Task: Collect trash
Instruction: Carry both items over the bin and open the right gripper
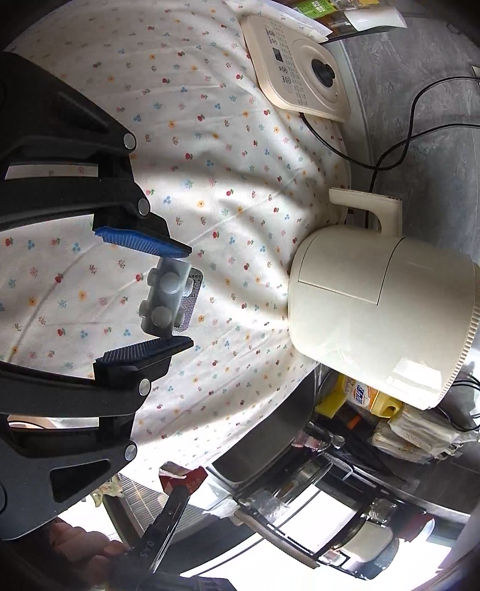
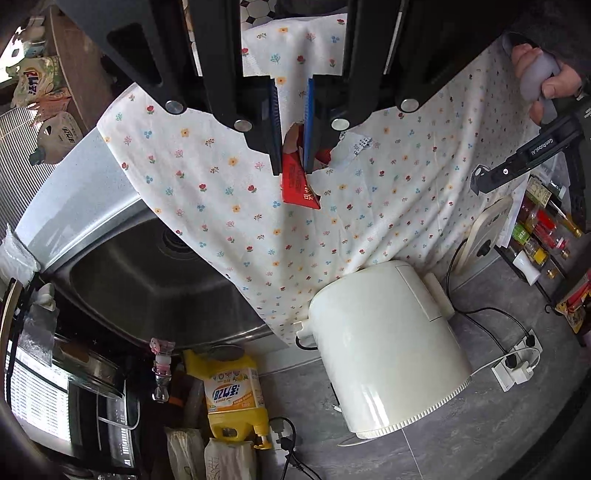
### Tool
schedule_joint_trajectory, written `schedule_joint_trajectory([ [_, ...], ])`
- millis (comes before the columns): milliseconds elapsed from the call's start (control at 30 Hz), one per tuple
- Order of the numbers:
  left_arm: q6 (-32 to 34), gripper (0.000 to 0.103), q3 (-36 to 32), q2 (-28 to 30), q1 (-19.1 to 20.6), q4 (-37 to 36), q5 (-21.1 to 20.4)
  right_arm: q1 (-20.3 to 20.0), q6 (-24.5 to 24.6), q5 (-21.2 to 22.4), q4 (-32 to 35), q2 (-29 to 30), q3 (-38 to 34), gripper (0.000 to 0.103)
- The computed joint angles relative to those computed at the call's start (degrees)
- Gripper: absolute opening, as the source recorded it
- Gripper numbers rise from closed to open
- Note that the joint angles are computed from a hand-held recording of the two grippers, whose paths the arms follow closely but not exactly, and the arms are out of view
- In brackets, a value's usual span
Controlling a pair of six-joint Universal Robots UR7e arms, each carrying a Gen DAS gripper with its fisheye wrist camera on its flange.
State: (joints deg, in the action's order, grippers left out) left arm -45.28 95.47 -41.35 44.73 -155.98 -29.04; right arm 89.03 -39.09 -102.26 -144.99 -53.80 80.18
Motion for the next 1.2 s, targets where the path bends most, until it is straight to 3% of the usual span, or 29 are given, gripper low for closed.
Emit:
schedule_joint_trajectory([
  [367, 4.9, 0.044, -12.1, 11.3, -3.2, 4.7, -8.2, -8.1, 2.3, 0.3, -2.1, -12.5, 7.6, 0.012],
  [867, 12.2, 0.044, -32.1, 27.5, -6.4, 12.3, -19.0, -20.9, 4.4, 1.0, -3.4, -24.5, 13.5, 0.015],
  [900, 12.6, 0.044, -33.3, 28.5, -6.6, 12.8, -19.8, -21.7, 4.6, 1.5, -2.8, -25.1, 13.6, 0.025],
  [933, 13.0, 0.044, -34.7, 29.6, -6.7, 13.2, -20.5, -22.6, 4.8, 2.4, -3.0, -25.9, 14.1, 0.05],
  [967, 13.5, 0.044, -35.9, 30.6, -6.9, 13.6, -21.2, -23.4, 4.8, 3.2, -4.3, -26.8, 14.9, 0.058],
  [1000, 13.9, 0.044, -37.1, 31.5, -7.1, 14.1, -21.9, -24.1, 4.6, 3.4, -5.1, -27.5, 15.5, 0.062],
  [1200, 16.4, 0.044, -44.7, 37.1, -7.7, 16.9, -25.6, -27.6, 5.3, 4.0, -5.6, -30.1, 16.3, 0.062],
])
